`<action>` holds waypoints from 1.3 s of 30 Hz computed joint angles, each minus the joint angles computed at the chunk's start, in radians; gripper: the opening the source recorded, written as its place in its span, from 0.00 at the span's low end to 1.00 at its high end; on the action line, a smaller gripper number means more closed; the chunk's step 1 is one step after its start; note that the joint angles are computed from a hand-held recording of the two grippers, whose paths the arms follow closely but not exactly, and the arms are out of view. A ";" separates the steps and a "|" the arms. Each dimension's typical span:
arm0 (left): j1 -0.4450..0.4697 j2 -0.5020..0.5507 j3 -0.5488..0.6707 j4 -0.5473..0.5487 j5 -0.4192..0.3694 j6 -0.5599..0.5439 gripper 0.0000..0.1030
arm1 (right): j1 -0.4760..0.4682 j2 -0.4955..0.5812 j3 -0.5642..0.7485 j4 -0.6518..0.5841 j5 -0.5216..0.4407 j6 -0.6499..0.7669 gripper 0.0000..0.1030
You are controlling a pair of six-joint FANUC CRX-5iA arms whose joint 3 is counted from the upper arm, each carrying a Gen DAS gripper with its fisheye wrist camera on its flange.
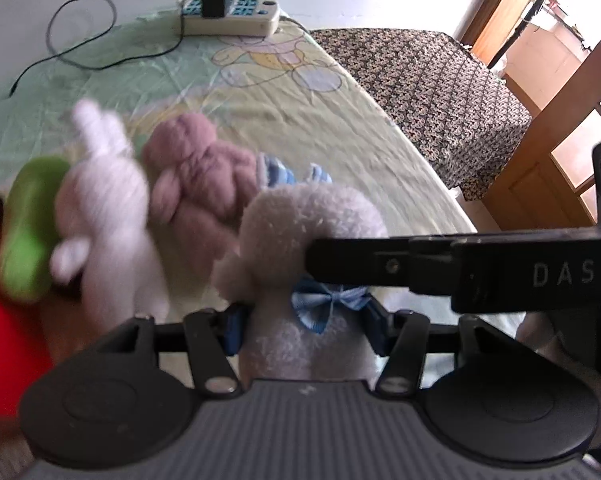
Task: Organize objects
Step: 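Lift the white bunny with the right tool and carry it over the box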
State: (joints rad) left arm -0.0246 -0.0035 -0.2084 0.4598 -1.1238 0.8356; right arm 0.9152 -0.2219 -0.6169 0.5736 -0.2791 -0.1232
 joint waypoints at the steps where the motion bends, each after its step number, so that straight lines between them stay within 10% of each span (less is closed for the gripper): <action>1: 0.016 -0.020 -0.022 0.004 -0.001 -0.014 0.56 | 0.015 0.007 0.015 -0.029 -0.006 0.037 0.57; 13: 0.301 -0.210 -0.181 0.066 -0.112 -0.216 0.56 | 0.146 0.159 0.295 -0.362 -0.124 0.486 0.56; 22: 0.578 -0.267 -0.187 0.199 -0.258 -0.459 0.55 | 0.215 0.268 0.502 -0.319 -0.197 0.580 0.56; 33: 0.754 -0.162 -0.080 0.384 -0.281 -0.627 0.56 | 0.198 0.494 0.810 -0.211 -0.172 0.657 0.56; 39: 0.758 -0.050 0.000 0.421 -0.223 -0.648 0.56 | 0.174 0.691 1.123 -0.293 -0.312 0.840 0.56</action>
